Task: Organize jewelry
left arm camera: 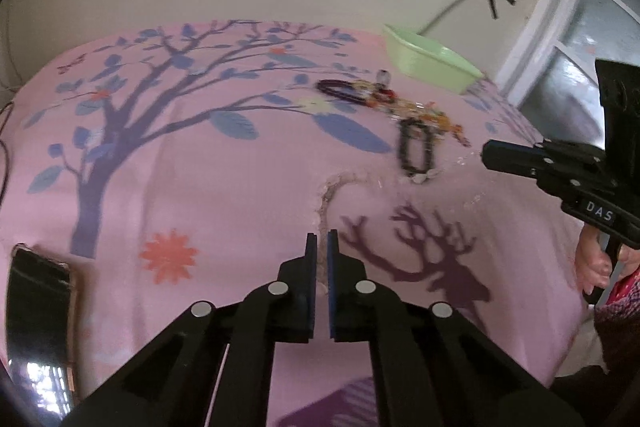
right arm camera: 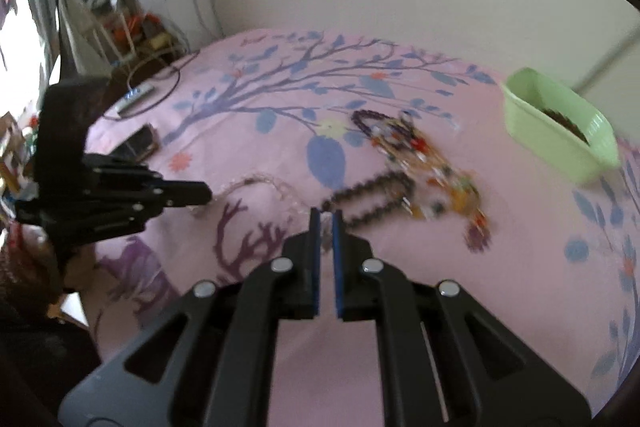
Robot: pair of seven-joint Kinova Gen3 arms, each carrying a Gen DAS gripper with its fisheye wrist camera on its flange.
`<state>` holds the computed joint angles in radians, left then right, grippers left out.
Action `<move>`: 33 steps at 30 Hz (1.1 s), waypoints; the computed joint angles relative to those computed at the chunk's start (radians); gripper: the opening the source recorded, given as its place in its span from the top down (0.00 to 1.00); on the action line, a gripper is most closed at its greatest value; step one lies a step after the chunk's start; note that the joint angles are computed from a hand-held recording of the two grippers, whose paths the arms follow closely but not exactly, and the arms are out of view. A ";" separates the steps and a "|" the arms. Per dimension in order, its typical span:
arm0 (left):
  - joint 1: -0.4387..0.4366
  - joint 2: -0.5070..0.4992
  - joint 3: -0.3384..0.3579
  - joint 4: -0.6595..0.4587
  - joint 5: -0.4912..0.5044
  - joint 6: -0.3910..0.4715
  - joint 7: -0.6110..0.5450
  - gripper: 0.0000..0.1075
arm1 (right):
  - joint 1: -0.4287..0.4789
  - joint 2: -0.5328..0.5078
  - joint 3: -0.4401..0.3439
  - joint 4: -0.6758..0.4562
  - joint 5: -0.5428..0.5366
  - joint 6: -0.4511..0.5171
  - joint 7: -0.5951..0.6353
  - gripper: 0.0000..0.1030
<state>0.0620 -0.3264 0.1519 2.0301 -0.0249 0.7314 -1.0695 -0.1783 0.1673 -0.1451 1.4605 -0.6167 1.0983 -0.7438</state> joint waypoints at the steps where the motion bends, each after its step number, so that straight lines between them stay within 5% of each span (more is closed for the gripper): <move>1: 0.013 0.002 -0.005 -0.002 0.013 -0.007 -0.012 0.93 | 0.013 -0.010 0.007 0.013 -0.010 0.000 0.001 0.95; 9: 0.127 0.048 -0.050 -0.042 0.164 -0.076 -0.162 0.93 | 0.145 -0.028 0.076 0.065 -0.146 0.124 0.049 0.94; 13: 0.146 0.077 -0.059 -0.065 0.220 -0.092 -0.213 0.93 | 0.144 -0.024 0.070 0.081 -0.122 0.156 0.072 0.94; 15: 0.151 0.084 -0.073 -0.073 0.252 -0.093 -0.237 0.93 | 0.128 -0.021 0.062 0.091 -0.099 0.156 0.068 0.73; 16: 0.157 0.083 -0.086 -0.074 0.277 -0.095 -0.257 0.93 | 0.116 -0.029 0.057 0.109 -0.089 0.133 0.070 0.45; 17: 0.157 0.079 -0.092 -0.076 0.294 -0.096 -0.271 0.93 | 0.106 -0.040 0.052 0.129 -0.085 0.104 0.080 0.30; 19: 0.162 0.067 -0.098 -0.080 0.282 -0.097 -0.262 0.93 | 0.078 -0.057 0.041 0.157 -0.066 0.049 0.100 0.30; 22: 0.081 0.063 -0.004 -0.109 0.179 -0.049 -0.180 0.93 | 0.010 -0.068 0.023 0.161 0.033 -0.046 0.048 0.30; 24: 0.048 0.069 0.037 -0.122 0.112 -0.013 -0.125 0.93 | -0.029 -0.054 0.013 0.146 0.095 -0.073 0.003 0.42; 28: 0.050 0.066 0.024 -0.111 0.063 0.016 -0.068 0.93 | -0.054 -0.061 0.005 0.147 0.147 -0.108 -0.004 0.85; 33: 0.047 0.082 0.011 -0.097 0.037 0.032 -0.023 0.93 | -0.039 -0.090 0.021 0.189 0.112 -0.167 0.016 0.90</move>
<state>0.1088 -0.2446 0.1632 1.9329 0.0125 0.7639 -1.0922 -0.2169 0.0775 -0.1243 1.6498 -0.5046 0.9318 -0.7283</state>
